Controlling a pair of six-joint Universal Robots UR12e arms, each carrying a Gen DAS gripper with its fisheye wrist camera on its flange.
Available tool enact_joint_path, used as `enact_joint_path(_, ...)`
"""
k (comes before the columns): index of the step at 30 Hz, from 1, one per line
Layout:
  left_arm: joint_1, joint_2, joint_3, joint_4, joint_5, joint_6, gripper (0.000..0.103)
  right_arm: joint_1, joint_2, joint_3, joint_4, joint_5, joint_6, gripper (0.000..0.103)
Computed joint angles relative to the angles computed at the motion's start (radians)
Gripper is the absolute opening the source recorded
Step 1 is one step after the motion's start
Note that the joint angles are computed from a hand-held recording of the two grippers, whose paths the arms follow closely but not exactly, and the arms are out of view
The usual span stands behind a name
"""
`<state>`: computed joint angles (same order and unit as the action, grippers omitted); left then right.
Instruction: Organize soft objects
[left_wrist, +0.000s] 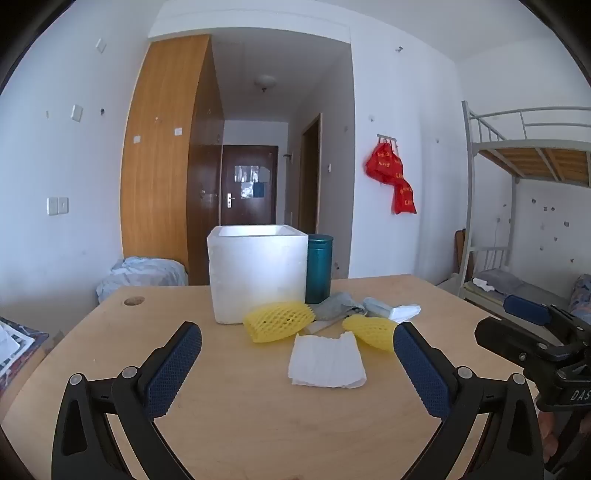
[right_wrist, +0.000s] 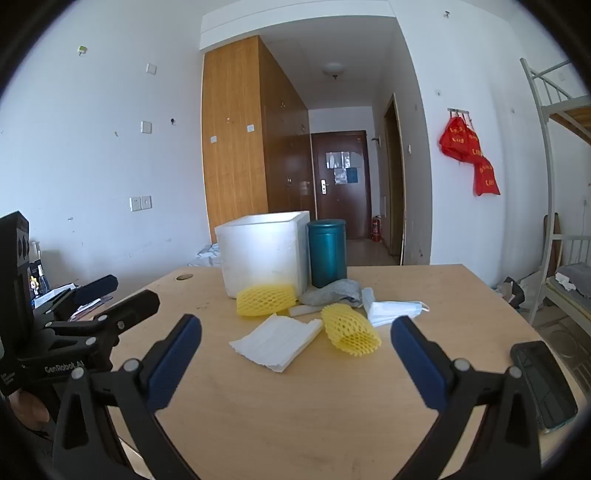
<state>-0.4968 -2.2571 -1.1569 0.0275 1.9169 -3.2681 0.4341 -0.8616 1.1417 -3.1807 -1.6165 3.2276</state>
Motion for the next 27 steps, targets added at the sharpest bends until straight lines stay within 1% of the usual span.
enact_joint_path(3,0.000,-0.001,0.001,0.006,-0.002,0.017,0.103,0.000,-0.002,0.002,0.005,0.001,-0.001,0.103)
enact_joint_path(9,0.002,0.001,-0.001,0.010,0.000,0.004,0.103,0.000,-0.001,0.001,0.000,0.000,0.000,0.103)
enact_joint_path(12,-0.001,-0.005,0.012,0.009,0.019,-0.006,0.103,-0.001,0.005,-0.004,-0.006,0.002,0.002,0.103)
enact_joint_path(13,0.000,-0.005,0.014,0.007,0.005,-0.006,0.103,0.000,0.008,-0.009,-0.007,0.000,0.003,0.103)
enact_joint_path(15,-0.001,-0.002,0.015,0.011,-0.002,-0.006,0.103,0.000,0.010,-0.012,-0.014,0.001,0.000,0.103)
enact_joint_path(17,0.000,0.002,0.002,0.038,-0.001,-0.004,0.103,0.002,0.006,-0.004,-0.027,-0.006,-0.002,0.103)
enact_joint_path(20,-0.001,0.001,0.004,0.045,0.006,-0.006,0.103,-0.001,-0.002,0.010,-0.048,0.001,-0.001,0.103)
enact_joint_path(27,0.003,0.006,-0.008,0.051,0.004,-0.015,0.103,0.000,0.001,0.003,-0.039,-0.006,-0.003,0.103)
